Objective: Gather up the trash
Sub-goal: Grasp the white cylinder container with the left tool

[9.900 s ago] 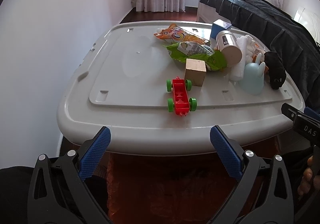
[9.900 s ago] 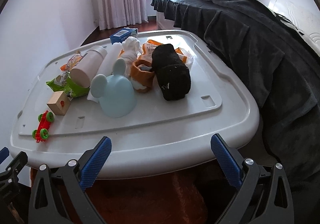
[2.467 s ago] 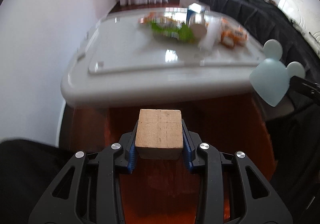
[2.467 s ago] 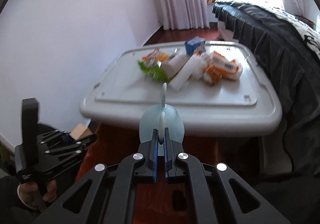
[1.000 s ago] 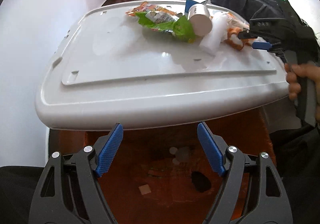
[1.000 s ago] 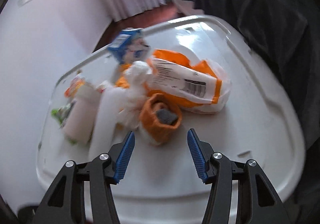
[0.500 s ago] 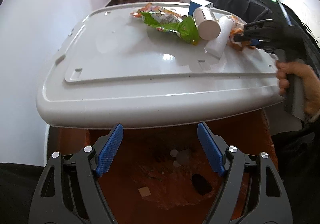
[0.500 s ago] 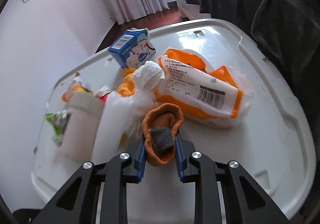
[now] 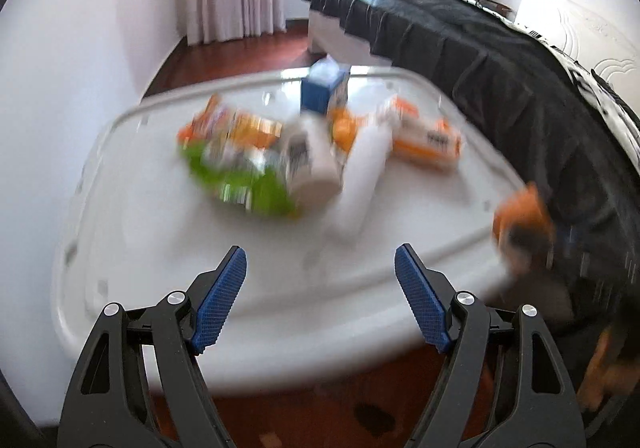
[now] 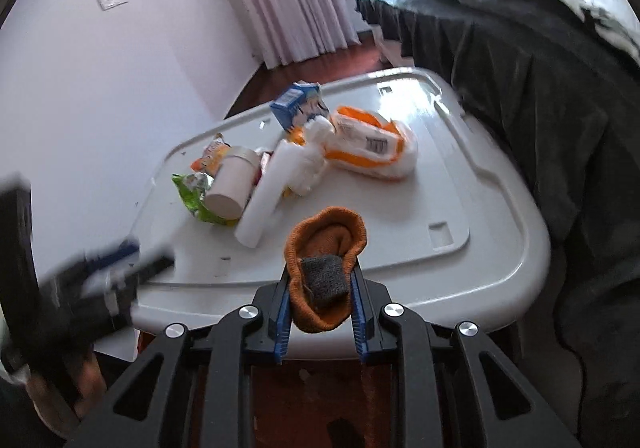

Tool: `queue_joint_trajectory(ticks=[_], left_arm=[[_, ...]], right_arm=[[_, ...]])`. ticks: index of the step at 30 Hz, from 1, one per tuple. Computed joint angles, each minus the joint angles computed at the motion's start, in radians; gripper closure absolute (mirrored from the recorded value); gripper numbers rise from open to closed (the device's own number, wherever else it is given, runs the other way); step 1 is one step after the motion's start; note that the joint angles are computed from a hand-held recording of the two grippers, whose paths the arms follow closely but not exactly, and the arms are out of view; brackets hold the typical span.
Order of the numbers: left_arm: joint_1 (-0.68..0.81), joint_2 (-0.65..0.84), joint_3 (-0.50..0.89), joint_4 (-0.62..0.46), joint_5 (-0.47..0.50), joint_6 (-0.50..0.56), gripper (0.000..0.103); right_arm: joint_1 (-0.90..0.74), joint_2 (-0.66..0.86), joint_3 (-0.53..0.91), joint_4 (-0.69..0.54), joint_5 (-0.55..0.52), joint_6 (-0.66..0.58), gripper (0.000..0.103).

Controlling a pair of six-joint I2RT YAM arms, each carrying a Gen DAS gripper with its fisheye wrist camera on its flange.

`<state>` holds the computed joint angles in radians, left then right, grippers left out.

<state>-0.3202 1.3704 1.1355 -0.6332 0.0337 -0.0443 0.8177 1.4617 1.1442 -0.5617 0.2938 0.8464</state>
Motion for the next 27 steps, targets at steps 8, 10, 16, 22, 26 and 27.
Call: queue_joint_trajectory(ticks=[8, 10, 16, 22, 26, 27], left_arm=[[0.017, 0.429, 0.443, -0.129, 0.025, 0.003, 0.028], [0.001, 0.513, 0.524, -0.167, -0.025, 0.015, 0.028], [0.007, 0.640, 0.618, -0.216, -0.051, 0.016, 0.030], [0.017, 0.606, 0.520, -0.114, -0.073, 0.053, 0.050], [0.034, 0.538, 0.418, -0.013, -0.046, 0.064, 0.052], [0.040, 0.524, 0.406, -0.001, -0.034, 0.061, 0.052]], right_arm=[[-0.037, -0.038, -0.048, 0.058, -0.073, 0.023, 0.078], [-0.039, -0.041, -0.047, 0.060, -0.071, 0.025, 0.078], [-0.037, -0.042, -0.040, 0.059, -0.068, 0.025, 0.078], [-0.049, -0.039, -0.050, 0.074, -0.087, 0.036, 0.078], [-0.051, -0.037, -0.049, 0.074, -0.089, 0.041, 0.078], [-0.051, -0.037, -0.049, 0.073, -0.088, 0.041, 0.078]])
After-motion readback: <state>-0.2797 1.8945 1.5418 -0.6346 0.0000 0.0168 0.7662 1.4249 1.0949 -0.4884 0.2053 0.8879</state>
